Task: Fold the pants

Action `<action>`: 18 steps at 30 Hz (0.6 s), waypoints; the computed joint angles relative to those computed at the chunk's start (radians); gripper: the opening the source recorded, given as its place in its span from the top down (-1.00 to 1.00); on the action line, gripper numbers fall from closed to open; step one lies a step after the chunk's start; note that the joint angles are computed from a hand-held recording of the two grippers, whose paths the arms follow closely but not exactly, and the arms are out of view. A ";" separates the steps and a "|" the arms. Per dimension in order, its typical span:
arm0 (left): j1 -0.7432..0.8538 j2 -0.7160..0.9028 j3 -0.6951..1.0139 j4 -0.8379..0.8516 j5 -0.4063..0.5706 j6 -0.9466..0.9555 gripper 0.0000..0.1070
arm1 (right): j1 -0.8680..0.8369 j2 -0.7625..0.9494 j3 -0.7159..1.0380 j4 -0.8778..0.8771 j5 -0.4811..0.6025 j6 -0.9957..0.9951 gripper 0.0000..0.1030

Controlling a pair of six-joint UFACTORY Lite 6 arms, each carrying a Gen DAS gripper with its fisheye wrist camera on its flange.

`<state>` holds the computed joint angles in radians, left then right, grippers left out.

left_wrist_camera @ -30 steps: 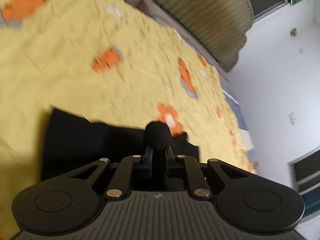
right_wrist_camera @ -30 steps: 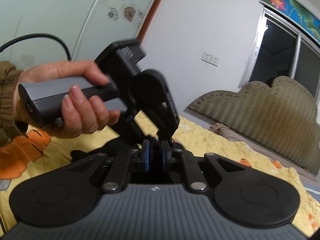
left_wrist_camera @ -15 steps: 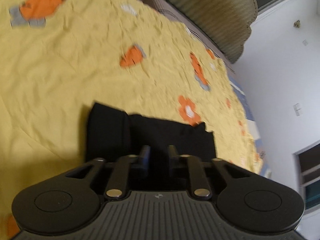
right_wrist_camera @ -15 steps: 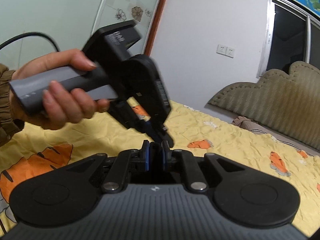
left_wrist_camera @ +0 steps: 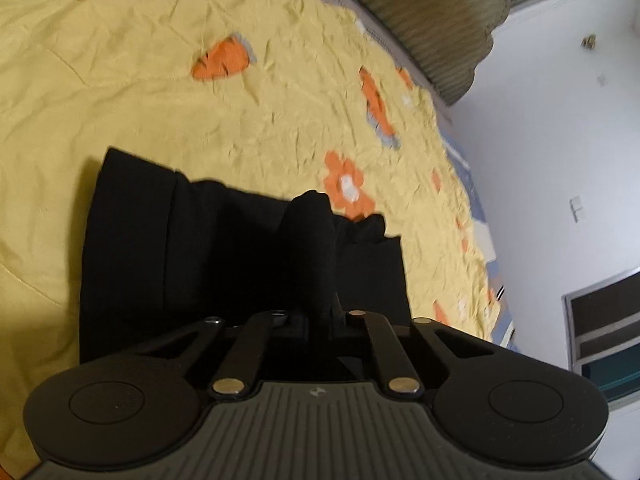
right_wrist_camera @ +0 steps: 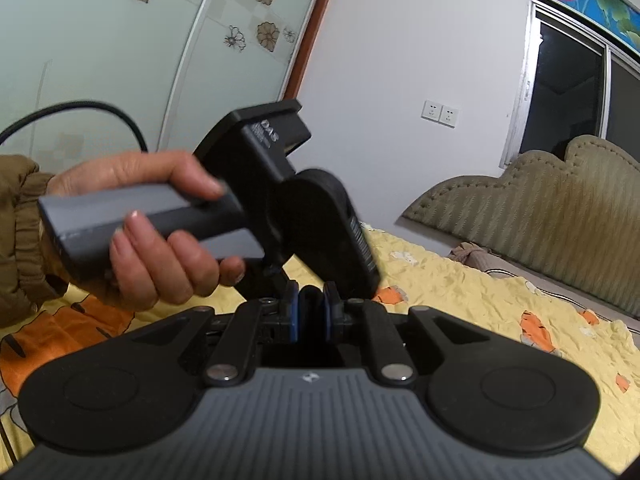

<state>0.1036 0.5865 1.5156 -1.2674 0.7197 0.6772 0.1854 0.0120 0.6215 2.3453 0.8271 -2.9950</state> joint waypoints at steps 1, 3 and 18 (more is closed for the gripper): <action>0.001 -0.017 -0.014 -0.012 -0.012 0.019 0.88 | -0.003 0.002 0.003 -0.003 0.002 0.007 0.76; 0.001 -0.053 -0.031 -0.002 -0.041 0.036 0.88 | 0.002 0.001 0.002 -0.002 0.002 0.004 0.76; 0.061 -0.060 -0.018 0.186 -0.148 -0.020 0.88 | 0.197 0.154 0.149 0.113 -0.056 -0.074 0.76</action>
<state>0.1643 0.5266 1.4979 -1.0811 0.5715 0.6571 0.3822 0.1656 0.7703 2.4587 0.7716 -3.0695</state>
